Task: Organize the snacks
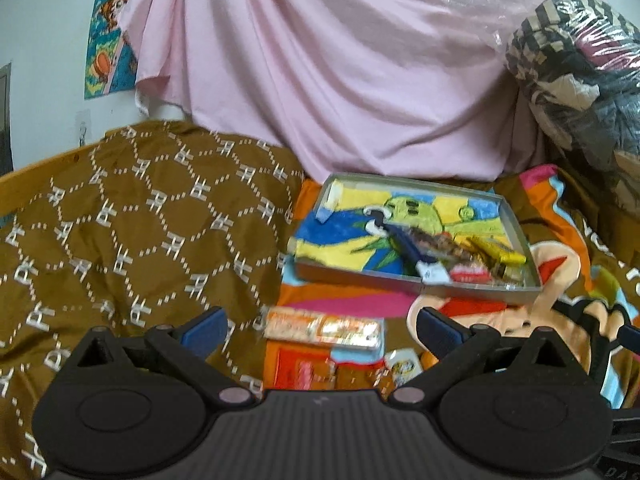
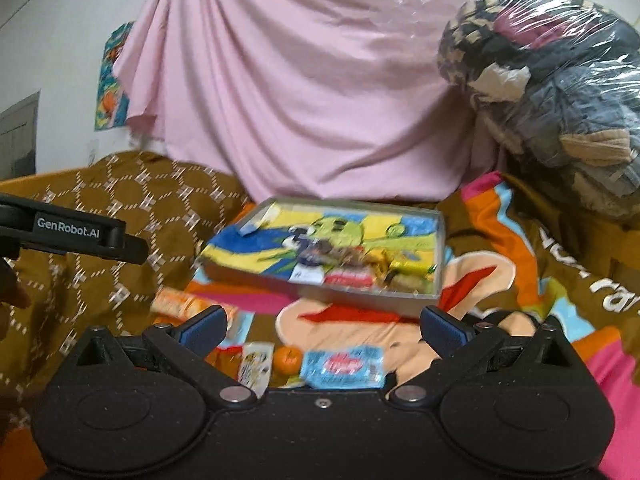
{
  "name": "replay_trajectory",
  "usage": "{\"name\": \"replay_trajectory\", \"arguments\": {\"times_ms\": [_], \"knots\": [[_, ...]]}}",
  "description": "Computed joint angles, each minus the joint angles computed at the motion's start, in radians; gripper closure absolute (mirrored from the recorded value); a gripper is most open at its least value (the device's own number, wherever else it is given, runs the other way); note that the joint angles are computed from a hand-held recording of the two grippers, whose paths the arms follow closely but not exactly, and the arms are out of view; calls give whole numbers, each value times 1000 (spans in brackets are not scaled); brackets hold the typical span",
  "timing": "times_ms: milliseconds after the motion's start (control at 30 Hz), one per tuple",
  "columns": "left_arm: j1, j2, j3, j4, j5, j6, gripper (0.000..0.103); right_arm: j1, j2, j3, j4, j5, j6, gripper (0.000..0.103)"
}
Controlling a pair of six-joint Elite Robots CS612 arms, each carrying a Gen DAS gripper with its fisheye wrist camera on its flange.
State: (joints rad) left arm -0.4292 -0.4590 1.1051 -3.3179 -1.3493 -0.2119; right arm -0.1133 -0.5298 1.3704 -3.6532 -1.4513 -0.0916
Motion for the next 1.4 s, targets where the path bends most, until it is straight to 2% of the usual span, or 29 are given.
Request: {"name": "replay_trajectory", "arguments": {"times_ms": [200,433,700,867,1133,1233,1400], "knots": [[12,-1,39,20,-10,2,1,5,-14,31,56,20,-14,1],[23,6,53,67,-18,5,1,9,-10,17,151,49,-23,1],[26,23,36,105,-28,12,1,16,-5,-3,253,60,-79,1],[20,27,31,140,-19,16,1,21,-5,-22,354,54,-127,1],[16,37,7,186,-9,52,1,13,-6,-50,426,74,-194,1],[17,47,-14,186,-27,82,1,7,1,-72,433,85,-239,1],[24,74,-71,190,-87,164,1,-10,19,-118,466,129,-266,1]]}}
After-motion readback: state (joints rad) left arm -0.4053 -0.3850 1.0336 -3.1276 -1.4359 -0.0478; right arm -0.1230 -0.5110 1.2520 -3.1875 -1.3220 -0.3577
